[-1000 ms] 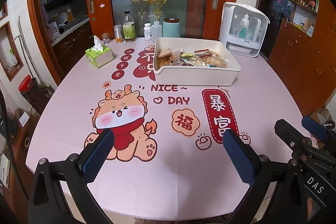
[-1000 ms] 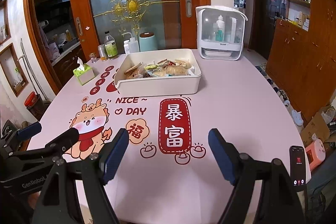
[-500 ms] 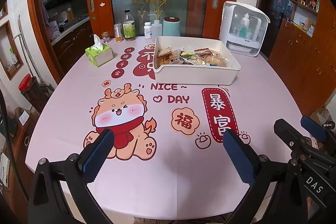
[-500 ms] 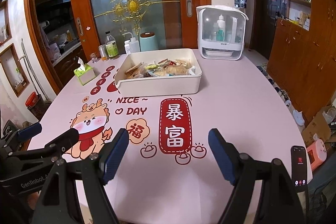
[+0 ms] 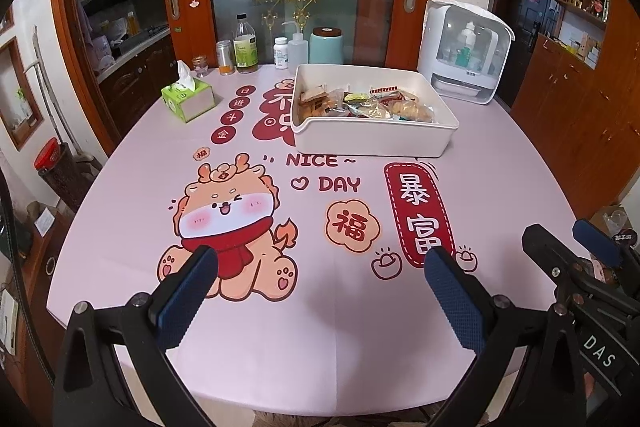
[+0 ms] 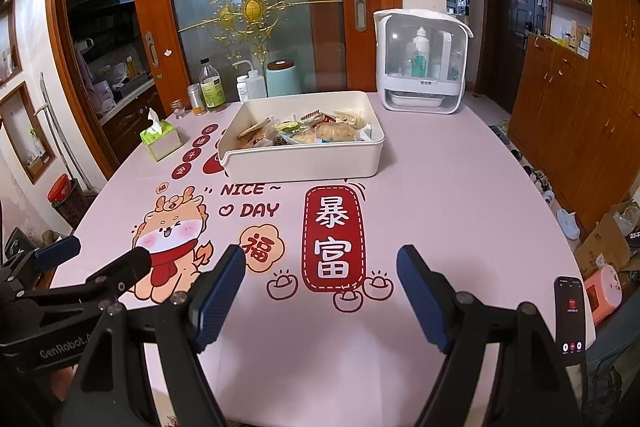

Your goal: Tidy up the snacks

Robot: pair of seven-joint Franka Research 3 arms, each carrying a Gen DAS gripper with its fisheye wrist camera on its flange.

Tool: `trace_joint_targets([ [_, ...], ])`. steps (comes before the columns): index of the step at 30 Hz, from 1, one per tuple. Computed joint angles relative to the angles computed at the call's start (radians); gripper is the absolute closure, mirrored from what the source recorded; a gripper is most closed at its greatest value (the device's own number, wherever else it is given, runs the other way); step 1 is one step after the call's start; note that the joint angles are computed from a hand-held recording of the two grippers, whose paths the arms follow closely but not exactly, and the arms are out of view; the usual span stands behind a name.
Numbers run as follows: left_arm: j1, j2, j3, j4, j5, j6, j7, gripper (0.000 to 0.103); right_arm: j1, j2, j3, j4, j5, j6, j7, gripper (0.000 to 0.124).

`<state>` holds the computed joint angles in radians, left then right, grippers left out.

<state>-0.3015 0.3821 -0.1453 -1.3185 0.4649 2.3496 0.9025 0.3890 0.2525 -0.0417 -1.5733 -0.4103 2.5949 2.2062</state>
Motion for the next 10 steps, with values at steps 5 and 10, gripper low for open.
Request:
trace_joint_targets([
  [5,-0.006,-0.002,0.006,-0.001,0.021,-0.001,-0.009,0.001,0.0,0.0,0.0,0.0,0.0,0.0,0.001,0.045],
  [10,-0.007,0.0,0.005,0.003,0.024,-0.003,-0.012,0.001,0.0,0.003,0.002,0.003,0.008,-0.002,-0.002,0.045],
])
